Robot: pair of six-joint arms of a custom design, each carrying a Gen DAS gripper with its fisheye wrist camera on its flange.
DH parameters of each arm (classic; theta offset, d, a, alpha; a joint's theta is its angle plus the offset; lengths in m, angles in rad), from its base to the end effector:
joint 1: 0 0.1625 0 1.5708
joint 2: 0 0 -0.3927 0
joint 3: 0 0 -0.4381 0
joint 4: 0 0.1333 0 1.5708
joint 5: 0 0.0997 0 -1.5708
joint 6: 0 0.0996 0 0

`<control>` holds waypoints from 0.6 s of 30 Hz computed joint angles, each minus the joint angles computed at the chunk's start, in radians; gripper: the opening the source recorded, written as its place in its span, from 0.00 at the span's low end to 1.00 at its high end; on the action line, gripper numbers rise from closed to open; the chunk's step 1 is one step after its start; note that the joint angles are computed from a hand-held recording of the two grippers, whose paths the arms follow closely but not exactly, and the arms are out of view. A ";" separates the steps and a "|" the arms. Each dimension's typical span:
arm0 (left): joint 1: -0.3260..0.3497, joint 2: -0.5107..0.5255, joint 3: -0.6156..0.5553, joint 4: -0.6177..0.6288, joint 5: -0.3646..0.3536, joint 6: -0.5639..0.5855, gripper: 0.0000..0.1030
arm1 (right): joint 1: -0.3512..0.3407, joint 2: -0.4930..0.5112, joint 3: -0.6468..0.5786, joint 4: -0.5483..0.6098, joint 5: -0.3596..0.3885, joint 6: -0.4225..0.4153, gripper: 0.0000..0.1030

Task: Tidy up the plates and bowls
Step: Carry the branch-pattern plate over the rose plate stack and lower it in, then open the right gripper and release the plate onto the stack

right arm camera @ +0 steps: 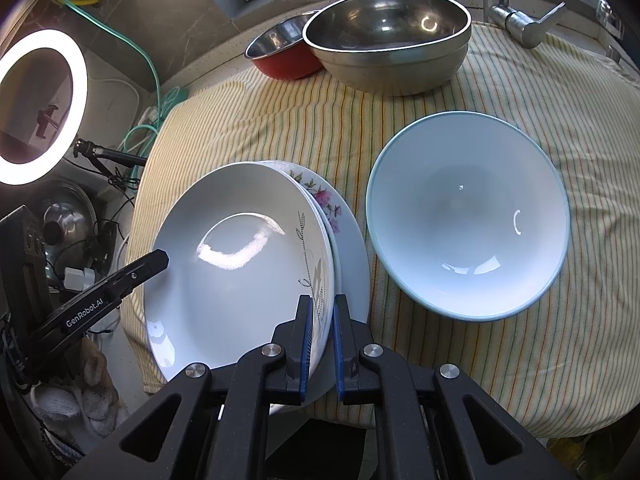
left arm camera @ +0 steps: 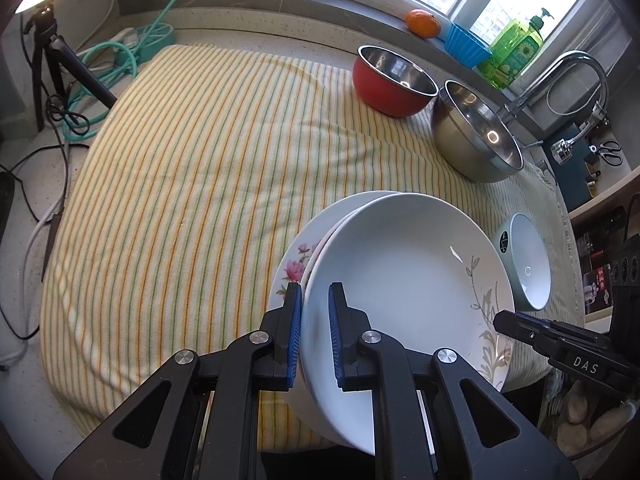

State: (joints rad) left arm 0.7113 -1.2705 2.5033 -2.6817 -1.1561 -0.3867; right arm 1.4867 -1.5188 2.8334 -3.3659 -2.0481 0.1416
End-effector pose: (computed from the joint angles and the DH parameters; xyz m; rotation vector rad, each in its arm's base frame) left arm -0.1514 -0.3594 0.0217 0.6730 2.6439 -0.1997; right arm 0.0653 -0.2672 0.0985 -0.4478 -2.5721 0.6564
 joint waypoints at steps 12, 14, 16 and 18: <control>0.002 0.006 -0.003 -0.004 0.005 0.008 0.11 | 0.019 0.018 -0.014 0.013 -0.027 -0.007 0.11; 0.004 0.004 -0.003 -0.005 0.002 0.007 0.11 | 0.025 0.025 -0.019 0.016 -0.037 -0.006 0.12; 0.006 0.004 -0.003 -0.005 0.001 0.009 0.11 | 0.031 0.031 -0.023 0.018 -0.046 -0.002 0.12; 0.006 0.004 -0.004 -0.004 0.002 0.011 0.11 | 0.038 0.037 -0.026 0.019 -0.057 -0.001 0.12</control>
